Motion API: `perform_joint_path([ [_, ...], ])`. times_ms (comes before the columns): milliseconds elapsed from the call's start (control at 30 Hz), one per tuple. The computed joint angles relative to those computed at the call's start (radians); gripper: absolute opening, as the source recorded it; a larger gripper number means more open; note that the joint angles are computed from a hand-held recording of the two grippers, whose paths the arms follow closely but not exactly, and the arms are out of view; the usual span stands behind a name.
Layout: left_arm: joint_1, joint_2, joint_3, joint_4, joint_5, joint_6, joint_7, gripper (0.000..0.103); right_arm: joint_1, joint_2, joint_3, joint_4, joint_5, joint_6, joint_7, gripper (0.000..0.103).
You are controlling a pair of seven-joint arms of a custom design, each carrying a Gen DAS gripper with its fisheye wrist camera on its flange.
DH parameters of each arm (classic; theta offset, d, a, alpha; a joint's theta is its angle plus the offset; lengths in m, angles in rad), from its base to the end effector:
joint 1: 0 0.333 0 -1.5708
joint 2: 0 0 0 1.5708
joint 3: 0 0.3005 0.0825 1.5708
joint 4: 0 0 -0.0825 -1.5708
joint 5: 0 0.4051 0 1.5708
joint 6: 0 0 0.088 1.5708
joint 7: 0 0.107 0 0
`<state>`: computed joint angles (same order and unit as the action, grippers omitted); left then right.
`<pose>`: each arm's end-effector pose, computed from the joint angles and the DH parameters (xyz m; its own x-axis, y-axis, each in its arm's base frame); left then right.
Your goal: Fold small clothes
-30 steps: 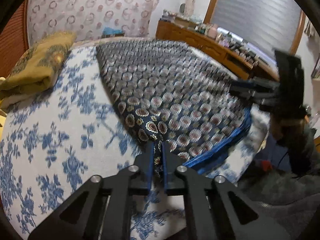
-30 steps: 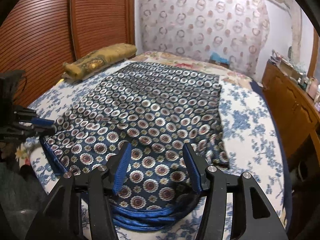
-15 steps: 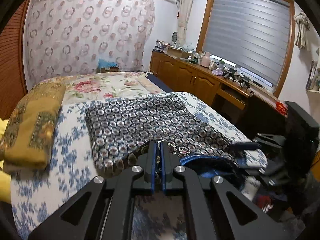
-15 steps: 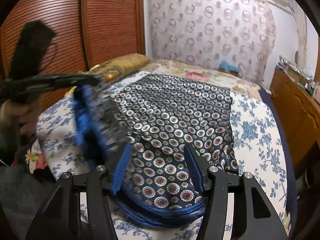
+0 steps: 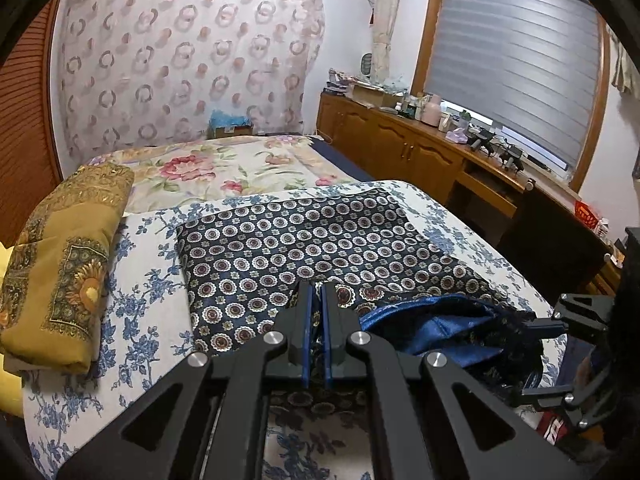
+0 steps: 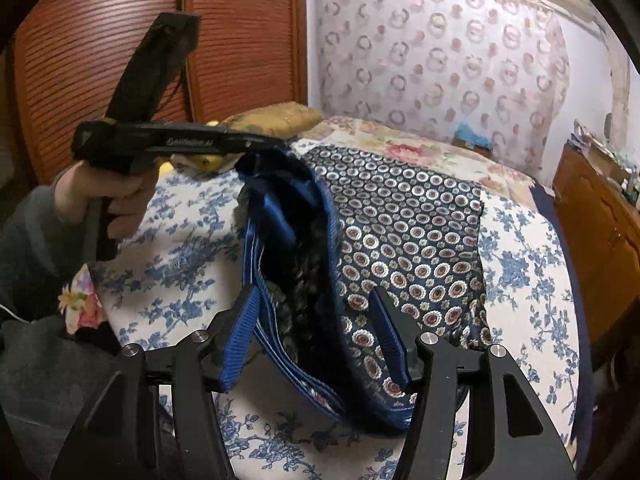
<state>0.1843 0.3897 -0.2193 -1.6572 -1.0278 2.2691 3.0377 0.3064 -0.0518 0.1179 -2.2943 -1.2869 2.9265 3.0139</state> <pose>0.7024 -0.0296 0.4007 -0.8000 -0.5733 0.1770 -0.4627 0.4017 -0.7902 0.4696 0.2789 0.3864 0.1618 -0.9866 0.0210 -0.6427 -0.1215 -0.7564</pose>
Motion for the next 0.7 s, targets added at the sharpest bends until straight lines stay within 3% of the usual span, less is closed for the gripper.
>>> perform_joint_path([
  [200,-0.004,0.021,0.0,0.017,0.01,0.033,-0.02,0.001,-0.01,0.026,-0.021,-0.017,0.087,0.031,-0.063,0.058],
  [467,-0.022,0.081,-0.008,0.062,0.098,0.09,-0.084,0.001,-0.017,0.028,-0.025,-0.028,0.092,0.1,-0.057,0.061],
  [700,-0.025,0.119,-0.023,0.094,0.167,0.105,-0.135,0.002,-0.003,0.069,-0.027,-0.018,0.243,0.081,-0.227,0.064],
])
